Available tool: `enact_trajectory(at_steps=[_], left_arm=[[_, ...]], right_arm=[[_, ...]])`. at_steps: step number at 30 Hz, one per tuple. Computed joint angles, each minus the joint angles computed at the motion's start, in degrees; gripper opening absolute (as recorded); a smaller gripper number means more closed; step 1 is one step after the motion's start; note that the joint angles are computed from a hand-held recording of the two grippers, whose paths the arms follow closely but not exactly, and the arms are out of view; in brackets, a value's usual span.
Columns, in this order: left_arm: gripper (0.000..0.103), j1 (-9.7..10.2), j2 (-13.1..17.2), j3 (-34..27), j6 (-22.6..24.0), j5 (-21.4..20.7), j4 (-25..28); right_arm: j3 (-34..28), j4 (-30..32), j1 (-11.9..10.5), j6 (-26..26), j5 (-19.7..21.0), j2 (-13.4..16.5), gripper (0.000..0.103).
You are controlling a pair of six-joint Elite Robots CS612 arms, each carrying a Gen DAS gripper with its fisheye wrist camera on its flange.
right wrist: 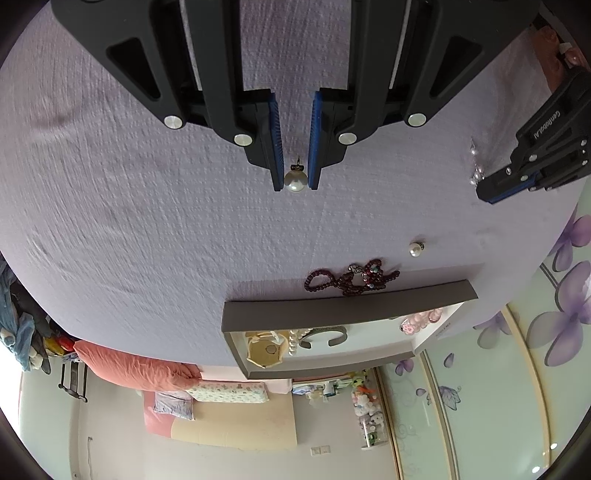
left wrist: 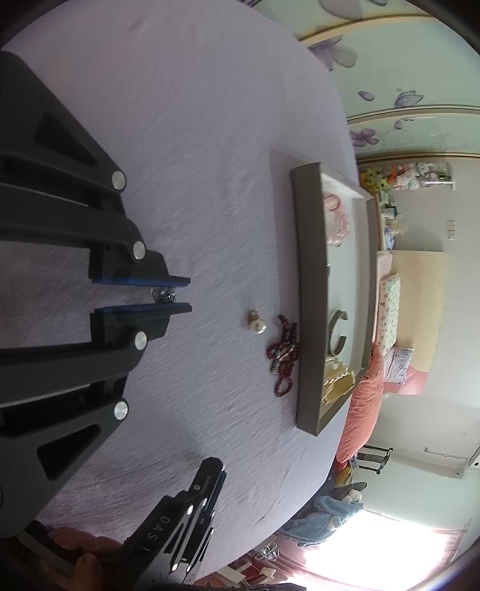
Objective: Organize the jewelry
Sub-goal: 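Grasp the other pearl earrings with the left tool while the right tool holds its earring, then carry the earrings toward the tray with both tools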
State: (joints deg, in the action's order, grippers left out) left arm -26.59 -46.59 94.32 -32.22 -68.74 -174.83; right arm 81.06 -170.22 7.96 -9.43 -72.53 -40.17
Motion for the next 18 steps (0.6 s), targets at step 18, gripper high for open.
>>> enact_trajectory(at_steps=[18], left_arm=[[0.009,0.25,-0.2,0.4,0.2,0.9,-2.7]], right_arm=[[0.0,-2.5,0.1,1.2,0.5,0.1,0.014]])
